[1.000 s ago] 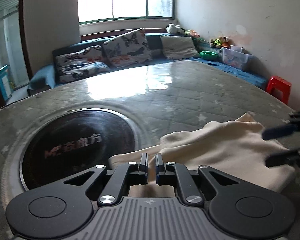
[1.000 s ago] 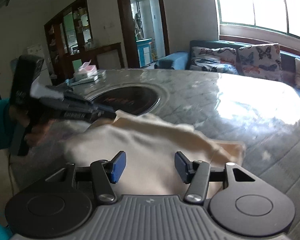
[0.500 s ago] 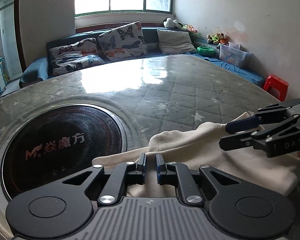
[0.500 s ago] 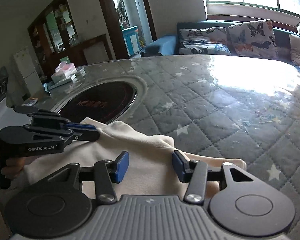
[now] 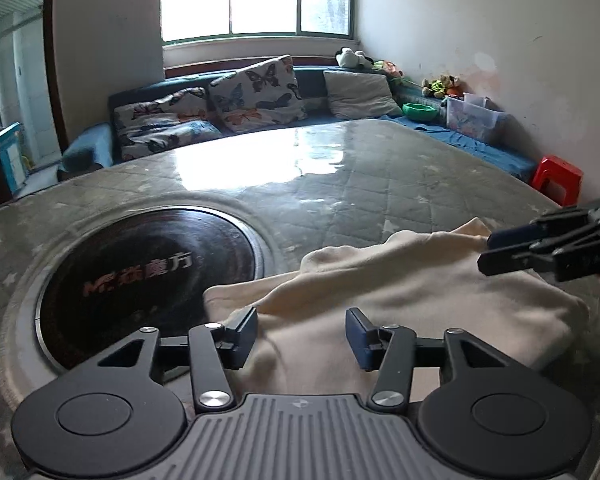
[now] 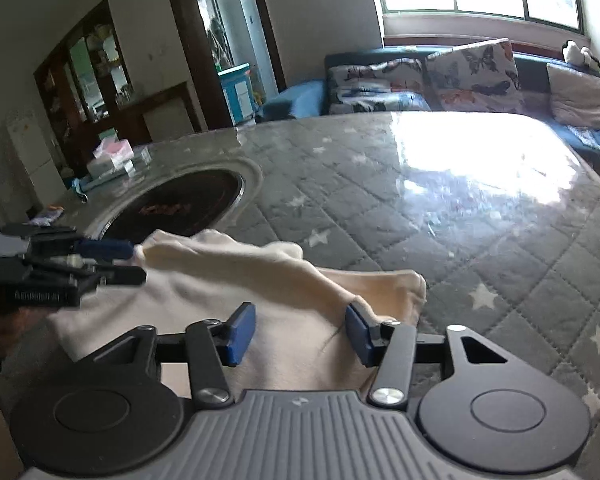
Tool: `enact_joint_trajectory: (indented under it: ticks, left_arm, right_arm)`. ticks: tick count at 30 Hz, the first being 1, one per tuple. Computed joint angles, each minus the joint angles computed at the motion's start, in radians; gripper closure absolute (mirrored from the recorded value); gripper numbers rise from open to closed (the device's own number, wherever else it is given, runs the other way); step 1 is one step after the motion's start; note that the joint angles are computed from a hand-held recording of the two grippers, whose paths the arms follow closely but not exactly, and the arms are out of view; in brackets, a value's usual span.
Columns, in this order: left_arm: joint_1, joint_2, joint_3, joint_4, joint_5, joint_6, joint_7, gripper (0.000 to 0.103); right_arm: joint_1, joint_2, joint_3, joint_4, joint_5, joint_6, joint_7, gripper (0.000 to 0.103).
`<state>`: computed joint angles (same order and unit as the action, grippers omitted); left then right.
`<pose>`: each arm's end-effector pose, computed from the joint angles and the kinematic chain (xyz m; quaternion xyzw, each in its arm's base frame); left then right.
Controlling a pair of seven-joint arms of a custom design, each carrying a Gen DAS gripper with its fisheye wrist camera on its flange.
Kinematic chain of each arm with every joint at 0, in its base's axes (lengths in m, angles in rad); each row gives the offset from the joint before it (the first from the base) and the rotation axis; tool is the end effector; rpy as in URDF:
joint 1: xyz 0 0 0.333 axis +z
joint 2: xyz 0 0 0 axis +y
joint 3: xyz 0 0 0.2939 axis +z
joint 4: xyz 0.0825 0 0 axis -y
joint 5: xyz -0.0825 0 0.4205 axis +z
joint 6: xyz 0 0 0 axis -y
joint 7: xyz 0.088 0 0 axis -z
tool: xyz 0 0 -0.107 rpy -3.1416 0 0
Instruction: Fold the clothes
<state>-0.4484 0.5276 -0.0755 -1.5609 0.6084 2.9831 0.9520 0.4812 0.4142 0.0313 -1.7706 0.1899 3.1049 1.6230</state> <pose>0.6415 -0.4049 0.4022 -0.4821 0.7544 -0.3743 0.2415 0.6388 0.3381 0.3979 -0.7116 0.5442 -0.1689 0.4111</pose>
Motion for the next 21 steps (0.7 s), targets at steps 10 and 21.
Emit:
enact_joint_trajectory:
  ticks: [10,21]
  left_arm:
    - [-0.117,-0.108,0.144,-0.117,0.267,-0.025,-0.395,0.013]
    - [-0.059,-0.135,0.056,-0.159,0.43,-0.076,-0.537,0.008]
  right_arm:
    - [0.223,-0.044,-0.193,-0.08,-0.126,0.074,0.064,0.022]
    - [0.601,0.01,-0.567,-0.108,-0.228,0.093,0.147,0.012]
